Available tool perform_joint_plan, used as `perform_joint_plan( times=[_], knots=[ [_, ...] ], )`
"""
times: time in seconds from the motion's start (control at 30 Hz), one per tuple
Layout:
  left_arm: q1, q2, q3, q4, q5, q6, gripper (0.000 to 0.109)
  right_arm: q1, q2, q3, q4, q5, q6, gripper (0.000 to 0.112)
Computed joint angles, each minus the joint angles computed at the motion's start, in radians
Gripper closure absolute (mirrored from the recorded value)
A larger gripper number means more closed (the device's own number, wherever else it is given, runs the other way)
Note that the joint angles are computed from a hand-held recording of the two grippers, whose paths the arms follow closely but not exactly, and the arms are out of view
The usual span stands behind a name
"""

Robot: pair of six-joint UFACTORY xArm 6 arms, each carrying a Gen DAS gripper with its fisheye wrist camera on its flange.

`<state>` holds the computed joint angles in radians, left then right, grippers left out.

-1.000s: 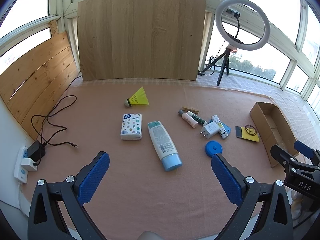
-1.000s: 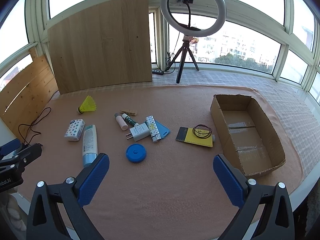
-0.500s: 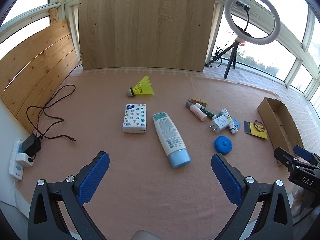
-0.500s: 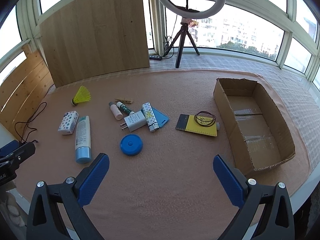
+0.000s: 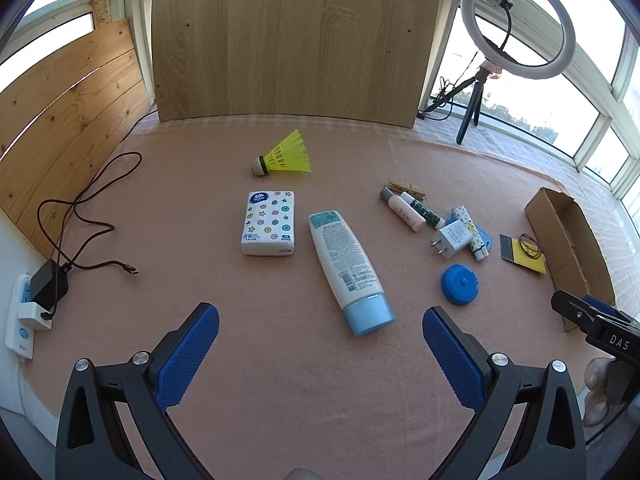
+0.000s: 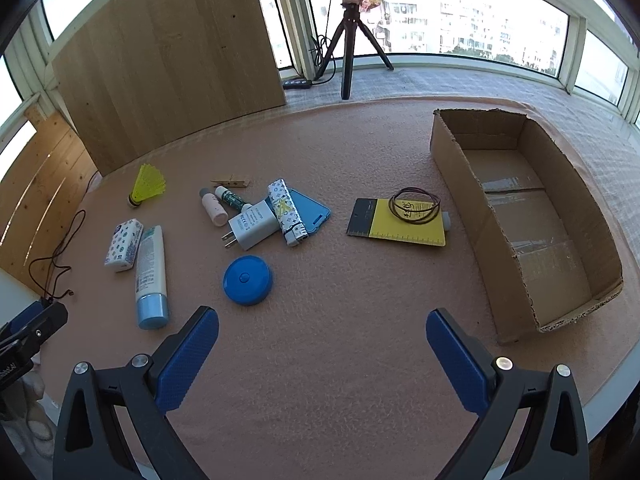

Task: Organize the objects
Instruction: 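Close the left gripper on the sunscreen tube and lift it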

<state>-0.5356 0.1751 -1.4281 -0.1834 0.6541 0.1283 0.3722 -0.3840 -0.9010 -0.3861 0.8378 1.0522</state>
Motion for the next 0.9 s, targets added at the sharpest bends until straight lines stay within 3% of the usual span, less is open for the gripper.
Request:
perform_joint_plan(
  times=[0.53,0.83,0.9],
  knots=[
    [0.016,0.146,-0.129,-0.034,0.043,0.025,0.006,-0.022,0.215,-0.152,0.182,-0.157,-0.271,0.010],
    [0.016,0.209,-0.174,-0.066,0.058,0.025,0.007,-0.028,0.395,-0.300,0.448,-0.180,-0.533,0.025],
    [0.018,0.222,-0.183,-0.085,0.070,0.026,0.008,-0.033,0.435,-0.335,0.542,-0.172,-0.604,0.032]
  ],
)
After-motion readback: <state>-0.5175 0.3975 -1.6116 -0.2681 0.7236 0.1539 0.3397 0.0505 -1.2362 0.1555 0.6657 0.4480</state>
